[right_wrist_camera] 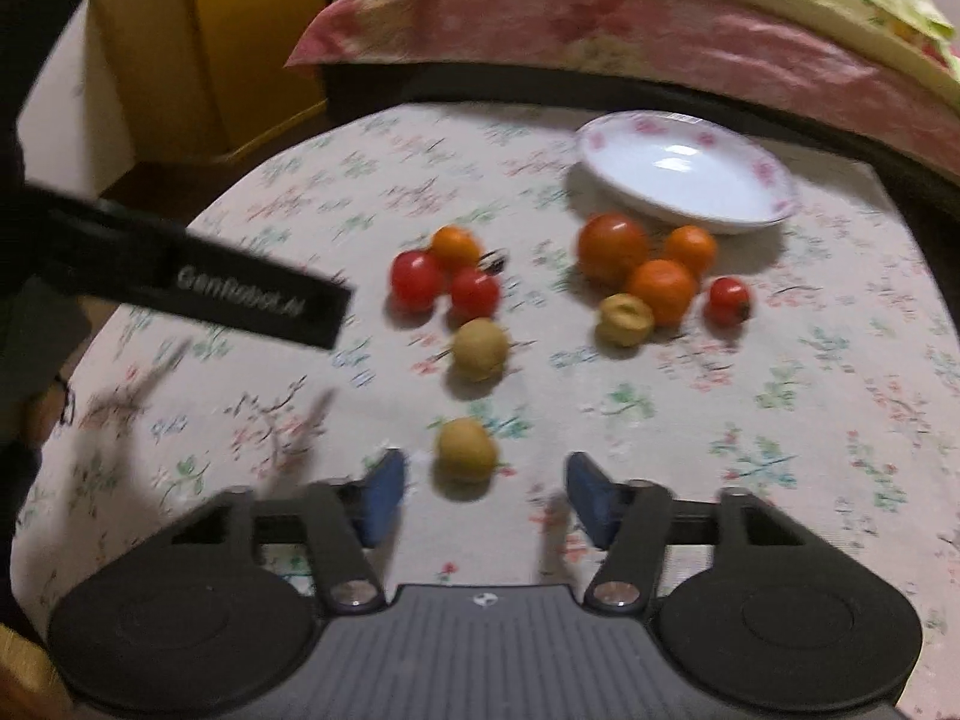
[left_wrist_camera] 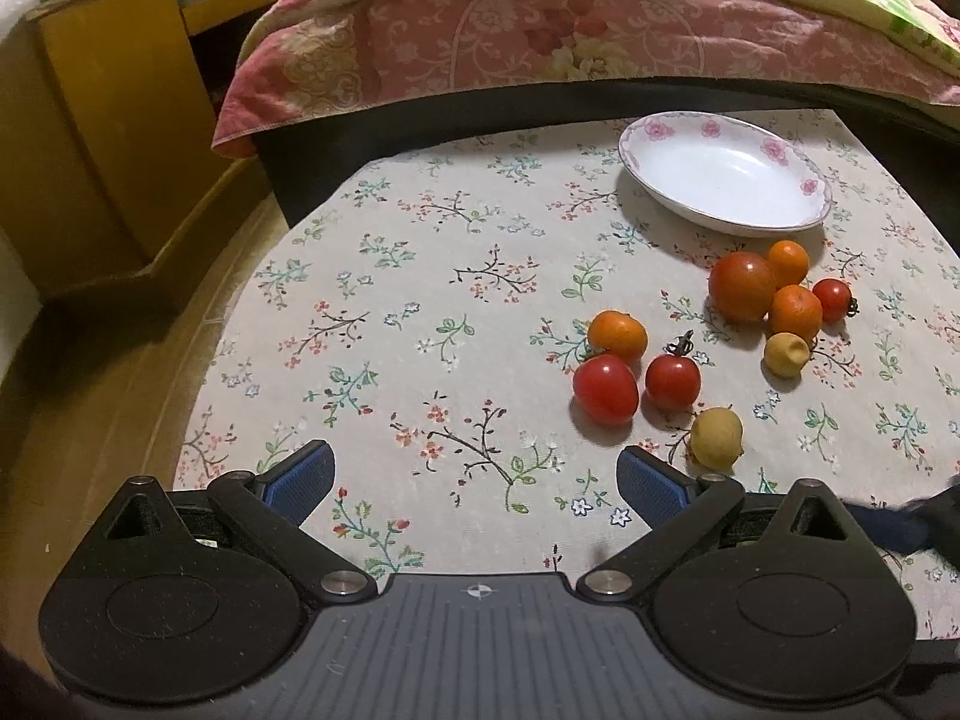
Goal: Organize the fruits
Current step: 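Grasp a small tan fruit with the left gripper while the right gripper grasps another tan fruit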
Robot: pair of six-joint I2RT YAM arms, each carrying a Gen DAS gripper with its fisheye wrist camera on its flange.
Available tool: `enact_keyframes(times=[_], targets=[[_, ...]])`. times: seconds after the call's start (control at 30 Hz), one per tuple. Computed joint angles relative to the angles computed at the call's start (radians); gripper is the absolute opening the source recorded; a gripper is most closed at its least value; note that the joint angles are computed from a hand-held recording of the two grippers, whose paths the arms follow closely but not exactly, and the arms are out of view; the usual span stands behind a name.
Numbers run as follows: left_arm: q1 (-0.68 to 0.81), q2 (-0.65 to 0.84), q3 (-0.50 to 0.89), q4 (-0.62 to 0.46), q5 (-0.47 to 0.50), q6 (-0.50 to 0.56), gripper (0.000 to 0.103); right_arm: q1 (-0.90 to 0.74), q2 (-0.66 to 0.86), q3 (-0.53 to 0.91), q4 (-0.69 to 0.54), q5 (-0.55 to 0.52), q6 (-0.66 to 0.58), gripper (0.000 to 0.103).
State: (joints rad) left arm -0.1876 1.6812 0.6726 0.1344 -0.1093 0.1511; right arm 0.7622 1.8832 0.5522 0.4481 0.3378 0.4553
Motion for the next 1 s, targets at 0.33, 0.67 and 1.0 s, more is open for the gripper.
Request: enact_keyframes(times=[0.33, 0.67, 1.0], targets=[[-0.003, 0.031, 0.006, -0.009, 0.059, 0.013, 0.09, -0.035, 0.055, 0.015, 0.074, -0.074, -0.043, 0.021], [-0.098, 0.078, 0.012, 0.027, 0.086, 0.035, 0.075, -0.111, -0.041, -0.094, 0.072, -0.075, 0.044, 0.021], [-0.161, 0.156, 0.063, 0.033, 0.078, 0.022, 0.07, -0.19, -0.038, -0.138, 0.136, -0.147, 0.07, 0.021]])
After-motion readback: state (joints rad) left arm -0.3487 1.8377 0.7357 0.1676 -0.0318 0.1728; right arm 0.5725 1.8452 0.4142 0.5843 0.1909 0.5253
